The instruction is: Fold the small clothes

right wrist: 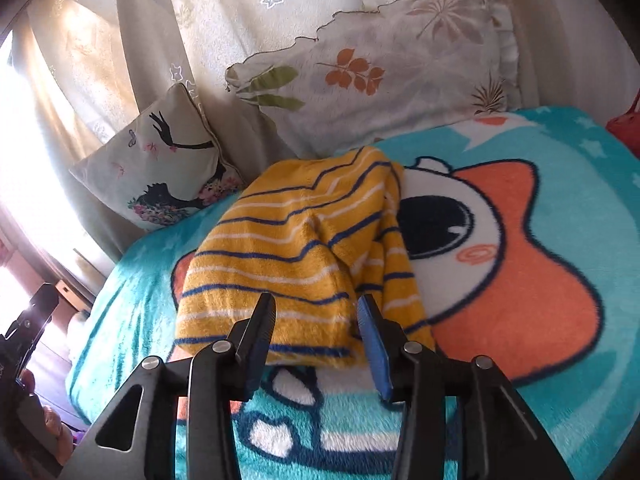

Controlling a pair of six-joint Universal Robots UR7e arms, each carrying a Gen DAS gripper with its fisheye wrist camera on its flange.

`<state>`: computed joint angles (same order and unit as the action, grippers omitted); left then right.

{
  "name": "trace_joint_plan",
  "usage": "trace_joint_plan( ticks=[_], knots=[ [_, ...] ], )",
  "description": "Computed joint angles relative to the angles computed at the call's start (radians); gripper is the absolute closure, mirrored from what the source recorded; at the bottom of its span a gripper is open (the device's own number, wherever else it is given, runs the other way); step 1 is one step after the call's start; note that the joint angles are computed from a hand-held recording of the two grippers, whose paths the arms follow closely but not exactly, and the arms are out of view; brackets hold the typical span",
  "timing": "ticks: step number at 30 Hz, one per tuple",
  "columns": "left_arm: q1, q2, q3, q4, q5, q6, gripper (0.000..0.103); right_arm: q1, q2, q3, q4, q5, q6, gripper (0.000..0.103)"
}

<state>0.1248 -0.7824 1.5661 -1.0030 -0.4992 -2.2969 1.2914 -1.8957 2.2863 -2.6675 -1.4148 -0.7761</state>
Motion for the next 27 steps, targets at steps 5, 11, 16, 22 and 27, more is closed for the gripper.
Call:
trace_joint_plan(
  ticks=[5, 11, 16, 22, 27],
  knots=[
    [0.031, -0.007, 0.059, -0.239, -0.075, 0.207, 0.0, 0.006, -0.003, 0.018, -0.037, -0.011, -0.033, 0.057],
    [0.043, 0.015, 0.058, -0.28, -0.128, 0.281, 0.0, 0.111, 0.131, -0.044, -0.119, -0.098, 0.0, 0.057],
    [0.044, 0.01, 0.075, -0.334, -0.148, 0.326, 0.0, 0.164, 0.301, -0.126, -0.213, -0.245, 0.013, 0.054],
    [0.057, -0.006, 0.123, -0.462, -0.17, 0.397, 0.0, 0.119, 0.235, -0.117, -0.186, -0.169, 0.071, 0.049],
    [0.063, 0.004, 0.126, -0.514, -0.178, 0.445, 0.0, 0.066, 0.147, -0.061, -0.192, -0.132, 0.053, 0.046]
  ],
)
